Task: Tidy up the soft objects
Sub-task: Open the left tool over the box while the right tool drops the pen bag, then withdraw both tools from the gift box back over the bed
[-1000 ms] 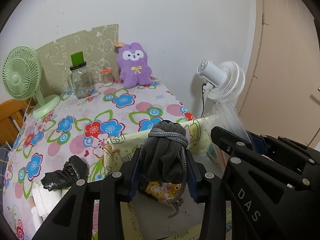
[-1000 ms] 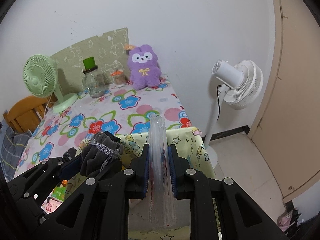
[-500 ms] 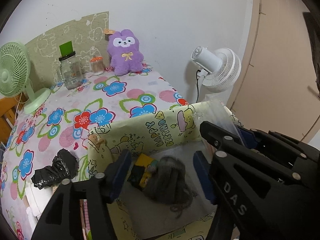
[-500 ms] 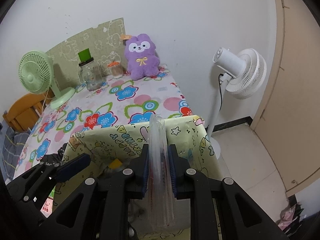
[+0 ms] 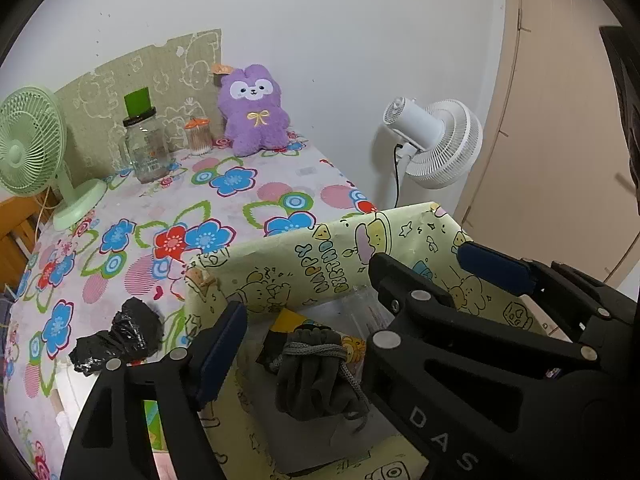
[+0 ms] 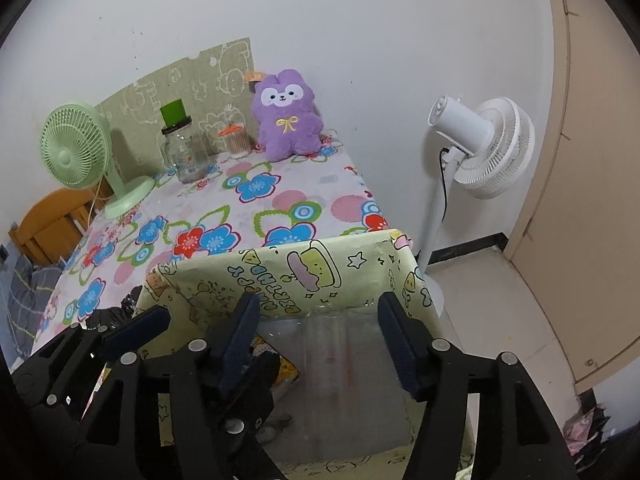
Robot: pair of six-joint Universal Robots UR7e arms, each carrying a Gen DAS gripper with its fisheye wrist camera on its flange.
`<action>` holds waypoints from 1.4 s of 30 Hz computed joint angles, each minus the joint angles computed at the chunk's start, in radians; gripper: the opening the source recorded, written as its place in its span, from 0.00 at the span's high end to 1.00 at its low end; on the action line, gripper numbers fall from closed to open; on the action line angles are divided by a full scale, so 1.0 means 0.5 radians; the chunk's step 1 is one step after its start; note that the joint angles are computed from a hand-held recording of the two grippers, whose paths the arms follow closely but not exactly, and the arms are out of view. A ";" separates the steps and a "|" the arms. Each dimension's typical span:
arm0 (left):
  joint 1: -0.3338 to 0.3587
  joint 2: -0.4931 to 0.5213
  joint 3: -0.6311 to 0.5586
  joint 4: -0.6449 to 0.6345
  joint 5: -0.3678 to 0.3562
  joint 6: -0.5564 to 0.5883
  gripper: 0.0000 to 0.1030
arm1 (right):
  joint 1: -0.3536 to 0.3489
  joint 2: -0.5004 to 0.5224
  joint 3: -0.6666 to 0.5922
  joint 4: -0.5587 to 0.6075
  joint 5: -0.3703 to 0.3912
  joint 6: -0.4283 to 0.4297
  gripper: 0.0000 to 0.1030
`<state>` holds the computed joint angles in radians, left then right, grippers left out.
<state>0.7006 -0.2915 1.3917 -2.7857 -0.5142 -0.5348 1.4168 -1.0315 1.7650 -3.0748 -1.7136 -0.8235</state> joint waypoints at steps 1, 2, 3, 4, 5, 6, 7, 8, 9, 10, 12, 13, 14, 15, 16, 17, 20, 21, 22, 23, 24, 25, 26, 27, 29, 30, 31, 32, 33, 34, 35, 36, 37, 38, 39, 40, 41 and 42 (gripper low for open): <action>-0.003 -0.004 0.006 0.001 0.003 -0.005 0.20 | 0.003 -0.003 0.007 -0.010 -0.006 -0.002 0.34; -0.006 -0.011 0.013 0.009 0.004 -0.017 0.20 | 0.006 -0.009 0.014 -0.016 -0.010 -0.001 0.33; -0.008 -0.020 0.017 0.044 0.000 -0.048 0.19 | 0.008 -0.014 0.021 -0.020 -0.014 0.001 0.32; -0.012 -0.026 0.025 0.047 0.006 -0.057 0.18 | 0.008 -0.014 0.021 -0.020 -0.013 -0.001 0.31; -0.017 -0.031 0.033 0.050 0.016 -0.064 0.17 | 0.011 -0.020 0.030 -0.032 -0.016 -0.003 0.30; -0.021 -0.036 0.041 0.053 0.029 -0.070 0.16 | 0.013 -0.028 0.042 -0.045 -0.020 -0.005 0.30; -0.030 -0.041 0.052 0.062 0.052 -0.082 0.14 | 0.015 -0.034 0.054 -0.063 -0.022 -0.010 0.29; -0.037 -0.045 0.061 0.066 0.070 -0.088 0.14 | 0.019 -0.042 0.071 -0.085 -0.025 -0.015 0.29; -0.046 -0.052 0.075 0.069 0.090 -0.096 0.13 | 0.021 -0.051 0.082 -0.094 -0.025 -0.018 0.29; -0.052 -0.056 0.085 0.071 0.105 -0.105 0.12 | 0.022 -0.060 0.098 -0.108 -0.021 -0.022 0.28; -0.063 -0.069 0.108 0.067 0.123 -0.121 0.11 | 0.027 -0.075 0.123 -0.131 -0.017 -0.029 0.27; -0.069 -0.081 0.129 0.055 0.123 -0.130 0.11 | 0.030 -0.084 0.136 -0.142 -0.013 -0.032 0.26; -0.072 -0.091 0.142 0.050 0.120 -0.135 0.11 | 0.033 -0.096 0.154 -0.153 -0.005 -0.038 0.24; -0.076 -0.100 0.158 0.042 0.121 -0.142 0.10 | 0.036 -0.104 0.165 -0.161 0.000 -0.043 0.23; -0.083 -0.110 0.175 0.034 0.127 -0.150 0.09 | 0.041 -0.114 0.182 -0.177 0.004 -0.050 0.20; -0.089 -0.118 0.191 0.027 0.137 -0.155 0.09 | 0.043 -0.123 0.195 -0.188 0.010 -0.056 0.17; -0.108 -0.139 0.230 0.031 0.183 -0.189 0.06 | 0.051 -0.146 0.233 -0.218 0.027 -0.063 0.14; -0.116 -0.147 0.243 0.041 0.200 -0.209 0.04 | 0.053 -0.153 0.244 -0.226 0.033 -0.064 0.14; -0.123 -0.157 0.261 0.043 0.212 -0.226 0.04 | 0.055 -0.161 0.257 -0.234 0.040 -0.066 0.13; -0.127 -0.166 0.275 0.037 0.214 -0.231 0.04 | 0.058 -0.173 0.275 -0.244 0.047 -0.069 0.11; -0.133 -0.179 0.298 0.023 0.211 -0.236 0.03 | 0.060 -0.180 0.287 -0.252 0.052 -0.073 0.10; -0.136 -0.187 0.311 0.015 0.209 -0.240 0.03 | 0.063 -0.185 0.299 -0.265 0.054 -0.073 0.09; -0.142 -0.197 0.330 0.009 0.211 -0.249 0.03 | 0.067 -0.192 0.314 -0.282 0.057 -0.071 0.08; -0.147 -0.203 0.342 0.007 0.214 -0.256 0.03 | 0.070 -0.199 0.330 -0.299 0.061 -0.068 0.08; -0.157 -0.221 0.372 0.007 0.225 -0.273 0.02 | 0.076 -0.213 0.359 -0.317 0.066 -0.071 0.07; -0.164 -0.236 0.396 0.011 0.235 -0.290 0.02 | 0.078 -0.222 0.372 -0.323 0.070 -0.073 0.07; -0.169 -0.245 0.409 0.025 0.243 -0.311 0.00 | 0.081 -0.227 0.383 -0.332 0.070 -0.073 0.07; -0.176 -0.256 0.426 0.046 0.254 -0.342 0.00 | 0.085 -0.232 0.397 -0.346 0.072 -0.074 0.06; -0.180 -0.266 0.441 0.049 0.255 -0.352 0.00 | 0.088 -0.238 0.413 -0.362 0.074 -0.075 0.06; -0.185 -0.279 0.461 0.054 0.254 -0.365 0.00 | 0.093 -0.243 0.426 -0.371 0.074 -0.079 0.05; -0.188 -0.286 0.473 0.048 0.256 -0.361 0.00 | 0.098 -0.247 0.440 -0.384 0.070 -0.082 0.05; -0.191 -0.291 0.487 0.036 0.259 -0.355 0.00 | 0.104 -0.251 0.452 -0.396 0.065 -0.083 0.05; -0.196 -0.302 0.505 0.037 0.262 -0.361 0.00 | 0.108 -0.254 0.465 -0.407 0.062 -0.083 0.05; -0.203 -0.316 0.528 0.037 0.266 -0.366 0.00 | 0.114 -0.260 0.484 -0.419 0.059 -0.080 0.05; -0.210 -0.330 0.554 0.033 0.272 -0.370 0.00 | 0.118 -0.264 0.500 -0.429 0.059 -0.076 0.05; -0.217 -0.347 0.584 0.028 0.277 -0.379 0.00 | 0.123 -0.269 0.520 -0.443 0.060 -0.075 0.05; -0.223 -0.365 0.614 0.025 0.276 -0.393 0.00 | 0.129 -0.274 0.536 -0.453 0.057 -0.075 0.05; -0.224 -0.376 0.631 0.013 0.273 -0.392 0.00 | 0.134 -0.276 0.550 -0.464 0.057 -0.074 0.05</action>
